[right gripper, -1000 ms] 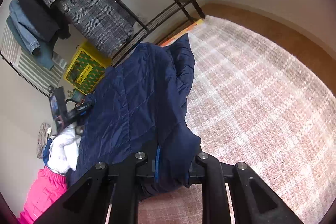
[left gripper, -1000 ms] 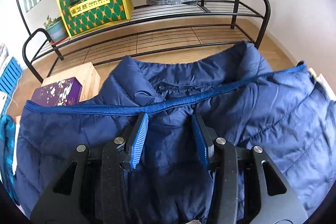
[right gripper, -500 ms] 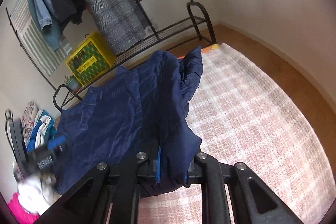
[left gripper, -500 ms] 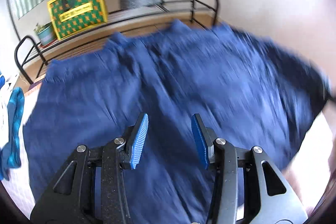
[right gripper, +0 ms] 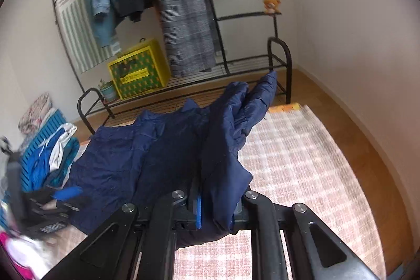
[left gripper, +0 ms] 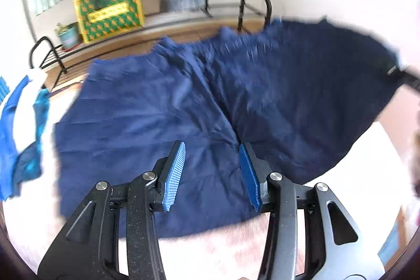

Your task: Fold large clothes

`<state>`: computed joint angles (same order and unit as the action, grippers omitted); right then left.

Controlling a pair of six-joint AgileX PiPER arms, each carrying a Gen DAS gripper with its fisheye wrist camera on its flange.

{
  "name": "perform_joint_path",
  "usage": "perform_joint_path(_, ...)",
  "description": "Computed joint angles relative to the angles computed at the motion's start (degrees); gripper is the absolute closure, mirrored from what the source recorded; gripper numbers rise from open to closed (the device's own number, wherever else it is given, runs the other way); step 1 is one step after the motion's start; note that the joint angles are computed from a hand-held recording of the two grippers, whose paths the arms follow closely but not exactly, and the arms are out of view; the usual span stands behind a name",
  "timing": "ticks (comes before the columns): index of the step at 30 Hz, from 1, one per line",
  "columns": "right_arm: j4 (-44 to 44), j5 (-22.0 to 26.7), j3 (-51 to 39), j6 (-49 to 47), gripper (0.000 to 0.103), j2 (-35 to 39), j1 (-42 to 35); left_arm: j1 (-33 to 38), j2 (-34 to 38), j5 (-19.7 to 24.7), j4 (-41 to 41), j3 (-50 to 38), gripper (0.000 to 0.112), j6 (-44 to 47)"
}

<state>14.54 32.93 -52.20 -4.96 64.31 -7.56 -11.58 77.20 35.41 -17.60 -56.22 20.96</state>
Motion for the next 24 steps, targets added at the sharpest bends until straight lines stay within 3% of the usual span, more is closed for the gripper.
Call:
perform_joint_path(3,-12.45,0.95,-2.24,11.32,0.092,-0.49,7.84,14.34,-7.44,7.81,-10.99,-0.02,0.068,10.93)
perform_joint_path(6,-24.28,3.29,-5.25,22.68,0.092,0.20,16.25,27.61,-10.73,13.68,-15.93,0.18,0.068,18.87)
perform_joint_path(12,-43.22,12.22,-15.24,39.27,0.092,6.39,35.17,51.02,-3.82,23.79,-23.95,-5.64,0.068,26.49)
perform_joint_path(17,-50.11,16.88,-25.86,45.83,0.092,16.68,47.51,61.29,1.56,27.38,-28.18,-11.55,0.068,29.16)
perform_joint_path(24,-48.81,15.43,-43.44,46.54,0.093,39.20,57.95,68.43,8.39,30.17,-29.54,-18.21,0.068,29.79)
